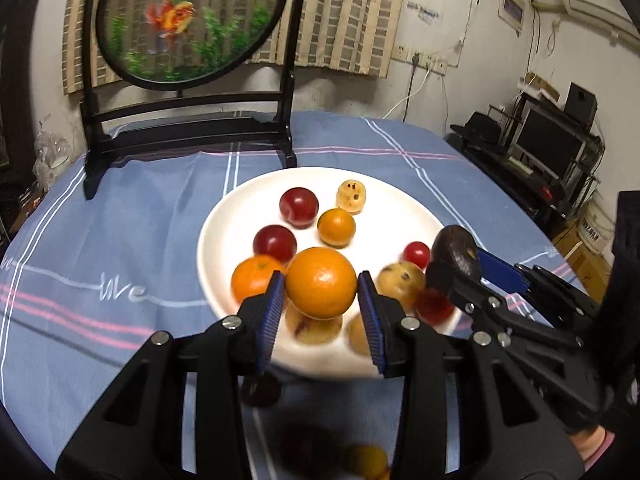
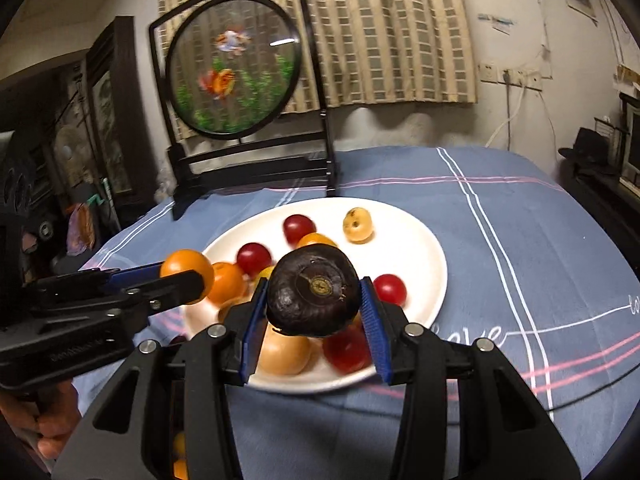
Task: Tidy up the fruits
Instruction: 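Carry both fruits over the white plate and open both tools to release, then withdraw both tools from the plate back toward the remaining fruits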
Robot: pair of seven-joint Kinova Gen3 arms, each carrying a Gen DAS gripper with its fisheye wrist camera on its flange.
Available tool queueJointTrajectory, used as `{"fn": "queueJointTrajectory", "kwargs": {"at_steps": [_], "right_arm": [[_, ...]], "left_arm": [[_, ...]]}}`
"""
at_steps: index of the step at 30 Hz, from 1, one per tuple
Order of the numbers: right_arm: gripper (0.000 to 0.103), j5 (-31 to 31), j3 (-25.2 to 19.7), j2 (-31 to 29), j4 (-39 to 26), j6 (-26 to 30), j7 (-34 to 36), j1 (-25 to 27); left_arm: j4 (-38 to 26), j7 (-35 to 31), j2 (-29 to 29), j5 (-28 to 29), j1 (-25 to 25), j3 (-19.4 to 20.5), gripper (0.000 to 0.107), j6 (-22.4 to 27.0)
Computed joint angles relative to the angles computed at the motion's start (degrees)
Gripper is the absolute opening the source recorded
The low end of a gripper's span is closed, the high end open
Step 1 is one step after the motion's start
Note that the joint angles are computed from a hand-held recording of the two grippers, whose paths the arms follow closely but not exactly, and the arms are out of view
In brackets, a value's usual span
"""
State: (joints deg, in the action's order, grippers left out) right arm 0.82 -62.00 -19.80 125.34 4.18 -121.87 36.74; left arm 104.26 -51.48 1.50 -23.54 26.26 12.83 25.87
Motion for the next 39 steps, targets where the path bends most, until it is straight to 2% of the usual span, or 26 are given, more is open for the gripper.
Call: {"fn": "queueJointTrajectory", "kwargs": {"at_steps": [4, 7, 10, 11, 12, 13, 14, 15, 16, 20, 22, 24, 26, 28, 30, 32, 35, 39], "right_arm": [[0.045, 0.6, -0.5, 2.2, -0.5, -0.2, 0.5, 1.5], [0.045, 1.3, -2.8, 3.9, -1.7, 0.1, 0.6, 4.1], [0.045, 2.5, -4.9, 5.4, -2.9, 1.8, 0.5, 5.9], [0.047, 3.6, -4.6, 6.0, -3.1, 1.9, -0.4, 5.3], [0.047, 5.3, -3.7, 6.6, -3.1, 1.7, -1.5, 4.2], [0.056, 6.1, -1.7, 7.0, -3.1, 1.9, -1.7, 2.1], [0.062, 5.9, 0.8, 7.1, -3.1, 2.1, -1.3, -0.6], [0.062, 4.8, 3.5, 6.7, -2.8, 2.2, -0.4, -3.2], [0.062, 3.0, 6.1, 6.6, -2.6, 2.2, 1.5, -5.9], [0.062, -6.3, 16.0, 3.6, -2.0, 3.8, 9.7, -16.5], [0.062, -10.7, 20.0, 2.8, -2.6, 6.6, 14.3, -21.8], [0.062, -13.1, 23.6, 1.9, -3.3, 11.0, 18.1, -27.1], [0.062, -11.9, 26.6, 1.7, -3.5, 14.5, 18.1, -32.4], [0.062, -7.7, 28.1, 2.6, -3.9, 17.9, 15.4, -37.7], [0.062, -3.0, 26.4, 3.7, -5.1, 22.2, 13.3, -39.9], [0.062, 1.6, 25.5, 4.2, -5.5, 25.0, 10.3, -42.4], [0.056, 3.5, 30.6, 4.1, -4.5, 26.1, 9.1, -50.2], [0.055, 6.0, 39.2, 4.6, -4.5, 27.8, 6.4, -60.5]], "left_arm": [[-3.4, -1.9, 3.5, 1.4, 0.1, -0.7, 0.038, 1.4], [-4.8, -2.5, 4.6, 1.7, 1.0, -2.1, 0.038, 2.9], [-5.9, -5.8, 5.2, 5.8, 0.0, -2.0, 0.039, 4.2], [-5.8, -6.0, 5.0, 6.3, -0.4, -1.8, 0.041, 4.2], [-5.6, -5.3, 4.7, 5.9, 0.2, -2.5, 0.050, 3.9], [-5.2, -3.6, 4.1, 4.6, 0.9, -3.0, 0.059, 3.7], [-4.8, -1.3, 3.4, 2.6, 2.4, -4.3, 0.064, 4.1], [-4.2, 0.4, 2.7, 1.7, 2.8, -4.7, 0.074, 3.7], [-2.6, 1.5, 0.9, 1.6, 2.2, -4.6, 0.080, 2.4], [2.2, 5.3, -5.4, 0.7, -2.1, -2.0, 0.089, 1.4], [5.8, 8.0, -8.9, -1.4, -4.4, -0.5, 0.096, 0.2], [9.7, 11.5, -12.3, -3.4, -7.8, 2.2, 0.098, -0.9], [12.0, 12.7, -14.0, -3.6, -9.8, 3.6, 0.098, -0.7], [12.9, 14.5, -15.2, -3.9, -13.0, 6.6, 0.098, 1.3], [13.6, 15.5, -16.2, -3.4, -15.6, 8.5, 0.098, 1.8], [14.0, 14.6, -16.8, -1.2, -16.6, 8.3, 0.098, 1.1], [13.8, 14.4, -16.7, -0.4, -19.0, 10.0, 0.098, 1.6], [13.6, 14.1, -17.2, -0.6, -20.4, 11.8, 0.098, 1.9]]}}
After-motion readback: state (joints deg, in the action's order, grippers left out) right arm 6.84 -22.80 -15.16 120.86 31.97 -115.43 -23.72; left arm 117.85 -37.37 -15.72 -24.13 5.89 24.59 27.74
